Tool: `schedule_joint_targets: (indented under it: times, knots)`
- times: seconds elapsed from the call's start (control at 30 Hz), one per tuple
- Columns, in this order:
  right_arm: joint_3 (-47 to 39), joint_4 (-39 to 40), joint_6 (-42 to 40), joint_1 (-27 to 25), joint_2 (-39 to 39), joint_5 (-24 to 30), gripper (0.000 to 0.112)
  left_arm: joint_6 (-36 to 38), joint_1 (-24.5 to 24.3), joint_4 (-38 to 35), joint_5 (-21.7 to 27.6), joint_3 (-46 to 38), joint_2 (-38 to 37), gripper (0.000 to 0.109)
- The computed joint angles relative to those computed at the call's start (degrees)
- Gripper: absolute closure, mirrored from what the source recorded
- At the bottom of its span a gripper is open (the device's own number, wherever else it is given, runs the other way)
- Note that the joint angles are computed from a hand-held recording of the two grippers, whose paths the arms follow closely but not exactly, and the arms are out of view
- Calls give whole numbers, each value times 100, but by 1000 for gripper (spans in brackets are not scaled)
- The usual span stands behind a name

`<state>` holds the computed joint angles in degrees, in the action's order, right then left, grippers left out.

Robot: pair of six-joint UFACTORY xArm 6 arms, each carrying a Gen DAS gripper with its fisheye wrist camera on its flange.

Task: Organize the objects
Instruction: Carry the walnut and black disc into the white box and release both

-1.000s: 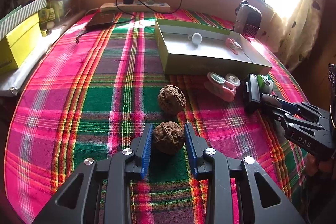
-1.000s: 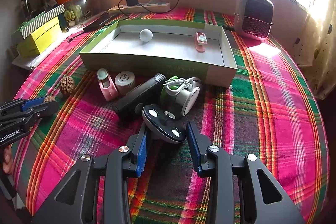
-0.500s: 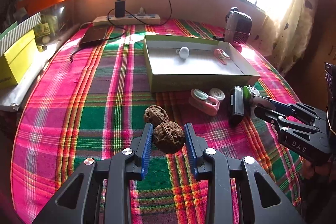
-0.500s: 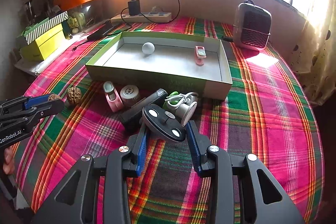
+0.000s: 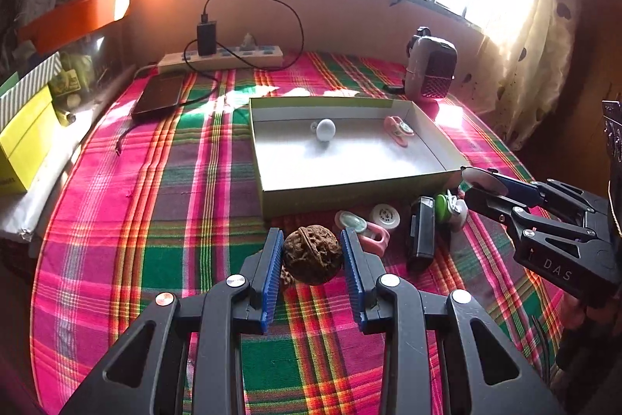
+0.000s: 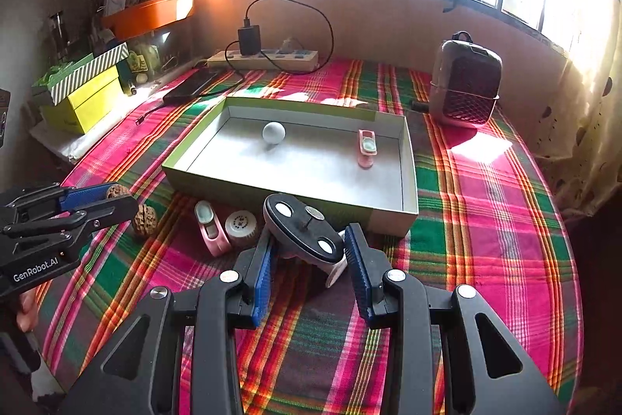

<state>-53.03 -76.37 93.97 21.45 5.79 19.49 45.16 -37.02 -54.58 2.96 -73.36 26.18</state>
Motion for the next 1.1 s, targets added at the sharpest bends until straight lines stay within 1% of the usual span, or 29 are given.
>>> schedule_joint_targets:
  times: [0.1, 0.27, 0.43, 0.53, 0.83, 0.9, 1.1]
  knots:
    - [-132, 52, -140, -69, 52, -50, 76, -191, 26, 230, 64, -183, 109, 80]
    - [-386, 237, -494, -185, 210, -129, 76, -708, 101, 826, 202, -529, 334, 80]
    - [-685, 526, -933, -342, 439, -246, 76, -1074, 200, 1215, 477, -1030, 651, 80]
    - [-910, 731, -1241, -445, 623, -319, 76, -1399, 253, 1590, 623, -1362, 871, 80]
    - [-1707, 1778, -2567, -667, 1389, -428, 76, -2379, 404, 2693, 1013, -2479, 1614, 80]
    - [-1865, 2027, -2829, -684, 1553, -405, 76, -2690, 443, 3014, 1189, -2776, 1813, 80]
    - [-2348, 2836, -3719, -738, 2043, -289, 76, -3152, 507, 3561, 1687, -3690, 2414, 80]
